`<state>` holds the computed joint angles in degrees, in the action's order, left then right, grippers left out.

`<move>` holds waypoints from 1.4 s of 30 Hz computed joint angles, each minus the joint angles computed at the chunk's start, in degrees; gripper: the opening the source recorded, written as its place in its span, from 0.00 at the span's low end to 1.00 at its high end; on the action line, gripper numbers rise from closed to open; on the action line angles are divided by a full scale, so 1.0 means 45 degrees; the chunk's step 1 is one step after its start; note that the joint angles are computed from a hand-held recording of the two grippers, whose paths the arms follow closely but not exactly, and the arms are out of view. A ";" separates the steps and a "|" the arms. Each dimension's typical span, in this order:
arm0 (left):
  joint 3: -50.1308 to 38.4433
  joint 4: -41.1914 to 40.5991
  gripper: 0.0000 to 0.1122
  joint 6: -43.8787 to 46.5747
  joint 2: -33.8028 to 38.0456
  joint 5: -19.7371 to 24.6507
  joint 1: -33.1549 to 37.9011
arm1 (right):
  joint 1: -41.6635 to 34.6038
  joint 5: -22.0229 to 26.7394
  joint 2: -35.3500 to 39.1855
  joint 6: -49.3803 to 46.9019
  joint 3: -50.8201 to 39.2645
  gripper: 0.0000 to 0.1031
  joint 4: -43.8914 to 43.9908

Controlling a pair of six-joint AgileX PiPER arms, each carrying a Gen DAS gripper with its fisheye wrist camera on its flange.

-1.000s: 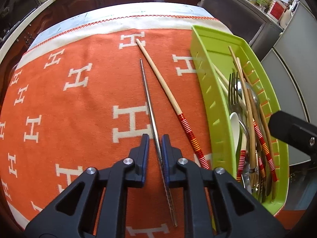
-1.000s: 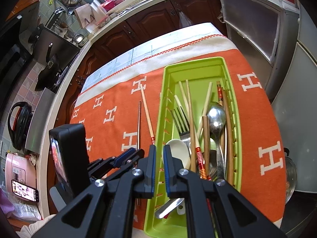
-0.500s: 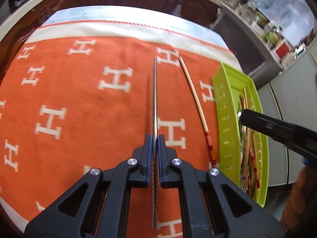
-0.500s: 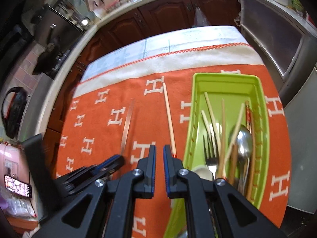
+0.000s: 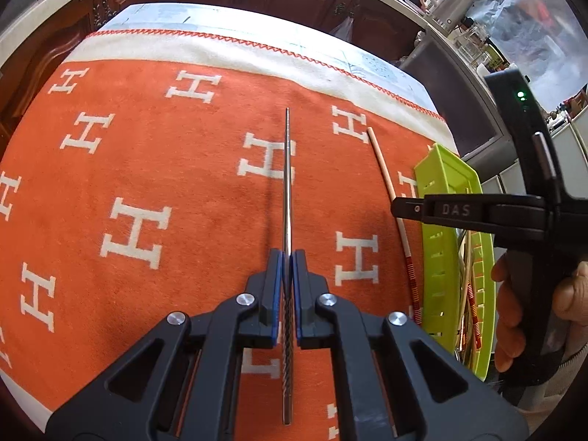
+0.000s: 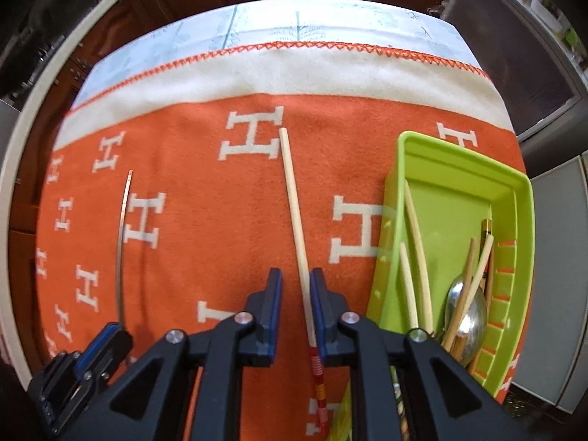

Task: Organize utensils
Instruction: 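Grasp the silver knife with the left tool while the right tool grasps the red-banded chopstick, then carry the knife and chopstick into the green tray and open both tools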

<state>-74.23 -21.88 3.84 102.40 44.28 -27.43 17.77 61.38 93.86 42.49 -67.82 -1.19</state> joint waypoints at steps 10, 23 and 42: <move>-0.0078 -0.0640 0.03 0.0513 0.0368 0.0164 0.0619 | -0.0455 0.0442 0.0920 -0.1023 -0.0747 0.17 0.0820; -0.0086 -0.0583 0.03 0.0542 -0.0306 0.0412 -0.0090 | -0.0513 -0.2994 -0.3323 -0.1515 0.3395 0.05 0.3467; -0.4609 -0.0849 0.03 -0.1663 0.1398 0.2675 -0.4970 | -0.4948 0.1022 -1.0510 -0.2580 0.5242 0.05 0.1909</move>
